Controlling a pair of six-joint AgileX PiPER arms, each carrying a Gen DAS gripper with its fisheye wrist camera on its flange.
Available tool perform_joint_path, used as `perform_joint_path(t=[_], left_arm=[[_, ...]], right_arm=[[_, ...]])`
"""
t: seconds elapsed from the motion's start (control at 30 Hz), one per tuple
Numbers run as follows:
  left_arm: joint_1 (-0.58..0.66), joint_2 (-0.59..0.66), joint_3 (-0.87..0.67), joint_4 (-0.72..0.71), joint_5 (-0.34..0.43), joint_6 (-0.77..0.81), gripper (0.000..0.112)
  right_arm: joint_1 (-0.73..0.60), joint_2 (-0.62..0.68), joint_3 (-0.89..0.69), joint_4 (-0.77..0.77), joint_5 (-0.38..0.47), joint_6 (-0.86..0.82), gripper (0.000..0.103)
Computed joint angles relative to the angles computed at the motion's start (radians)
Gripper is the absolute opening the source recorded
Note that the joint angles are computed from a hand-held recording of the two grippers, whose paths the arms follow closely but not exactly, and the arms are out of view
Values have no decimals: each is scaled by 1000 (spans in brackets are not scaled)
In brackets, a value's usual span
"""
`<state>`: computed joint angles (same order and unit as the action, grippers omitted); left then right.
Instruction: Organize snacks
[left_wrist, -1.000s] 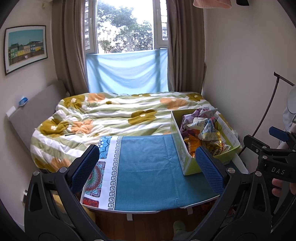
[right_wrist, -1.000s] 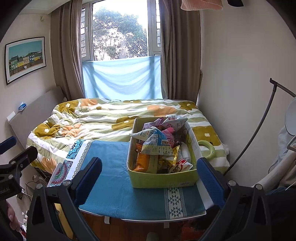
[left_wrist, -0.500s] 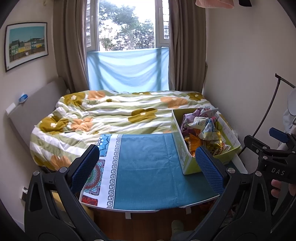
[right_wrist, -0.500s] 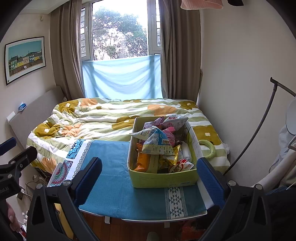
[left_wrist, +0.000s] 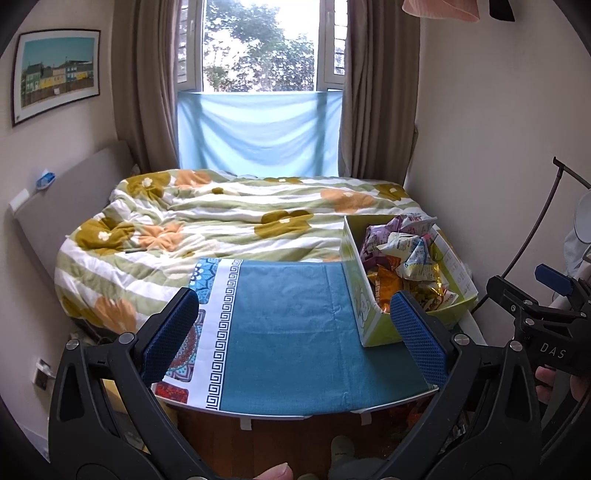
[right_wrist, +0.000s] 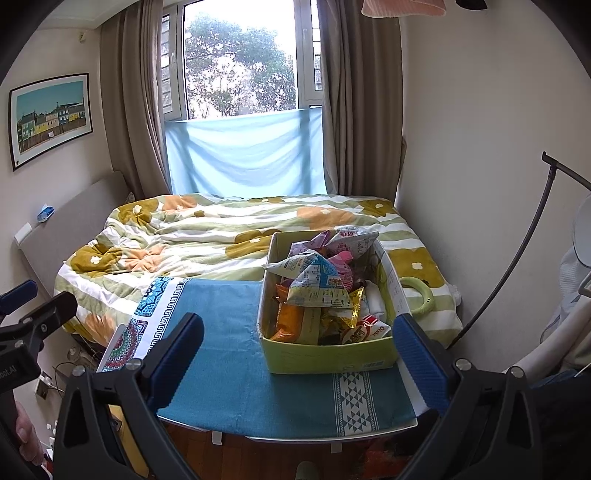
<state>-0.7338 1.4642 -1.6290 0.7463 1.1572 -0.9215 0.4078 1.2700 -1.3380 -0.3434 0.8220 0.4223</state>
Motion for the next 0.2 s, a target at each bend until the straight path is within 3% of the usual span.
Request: perform_joint_path(t=[0.2], left_arm=[[-22,1,-1,48,22,-10,103]], right_arm=[[7,4,-5,-9,2,11,102]])
